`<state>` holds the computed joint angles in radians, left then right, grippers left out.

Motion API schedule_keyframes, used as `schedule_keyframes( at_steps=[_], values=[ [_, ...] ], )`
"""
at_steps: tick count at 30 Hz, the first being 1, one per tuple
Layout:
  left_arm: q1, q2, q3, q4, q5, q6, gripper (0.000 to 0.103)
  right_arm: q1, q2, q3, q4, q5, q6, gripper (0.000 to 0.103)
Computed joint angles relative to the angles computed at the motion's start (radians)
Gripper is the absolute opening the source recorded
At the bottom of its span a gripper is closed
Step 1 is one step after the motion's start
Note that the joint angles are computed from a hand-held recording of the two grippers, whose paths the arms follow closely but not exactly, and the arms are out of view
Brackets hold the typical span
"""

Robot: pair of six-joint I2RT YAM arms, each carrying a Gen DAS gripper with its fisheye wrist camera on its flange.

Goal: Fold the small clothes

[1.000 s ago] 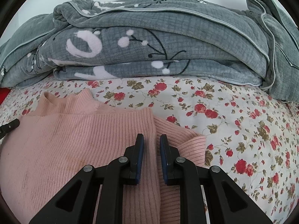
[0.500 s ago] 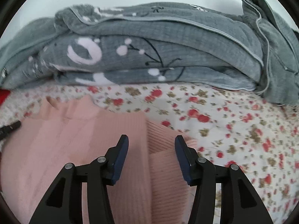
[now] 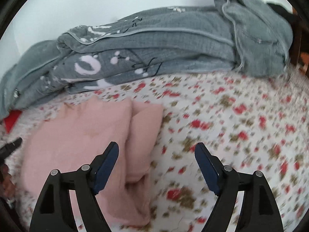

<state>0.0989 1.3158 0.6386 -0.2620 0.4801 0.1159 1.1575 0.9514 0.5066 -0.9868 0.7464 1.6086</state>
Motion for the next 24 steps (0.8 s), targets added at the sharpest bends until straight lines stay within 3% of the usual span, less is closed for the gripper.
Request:
schedule_keyframes(
  at_steps=[4, 9, 15, 19, 21, 22, 23, 24],
  values=[
    [0.087, 0.038, 0.037, -0.131, 0.145, 0.075, 0.055, -0.086, -0.016, -0.063, 0.239, -0.063, -0.15, 0.08],
    [0.054, 0.11, 0.063, -0.184, 0.228, 0.08, 0.056, -0.291, 0.134, -0.069, 0.455, -0.217, -0.331, 0.08],
    [-0.107, 0.243, 0.086, -0.051, 0.1, -0.064, 0.058, -0.368, 0.16, -0.102, 0.582, -0.264, -0.44, 0.081],
    [-0.135, 0.273, 0.086, 0.023, 0.092, -0.139, 0.06, -0.419, 0.16, -0.131, 0.665, -0.293, -0.489, 0.081],
    [-0.163, 0.295, 0.108, 0.029, 0.062, -0.192, 0.059, -0.41, 0.186, -0.117, 0.669, -0.272, -0.49, 0.068],
    [-0.171, 0.297, 0.117, 0.02, 0.045, -0.2, 0.048, -0.396, 0.187, -0.11, 0.658, -0.257, -0.482, 0.056],
    [-0.178, 0.294, 0.123, 0.011, 0.036, -0.206, 0.031, -0.375, 0.182, -0.101, 0.628, -0.227, -0.457, 0.036],
    [-0.175, 0.281, 0.121, 0.004, 0.05, -0.218, 0.025, -0.344, 0.161, -0.096, 0.591, -0.191, -0.424, 0.026]
  ],
)
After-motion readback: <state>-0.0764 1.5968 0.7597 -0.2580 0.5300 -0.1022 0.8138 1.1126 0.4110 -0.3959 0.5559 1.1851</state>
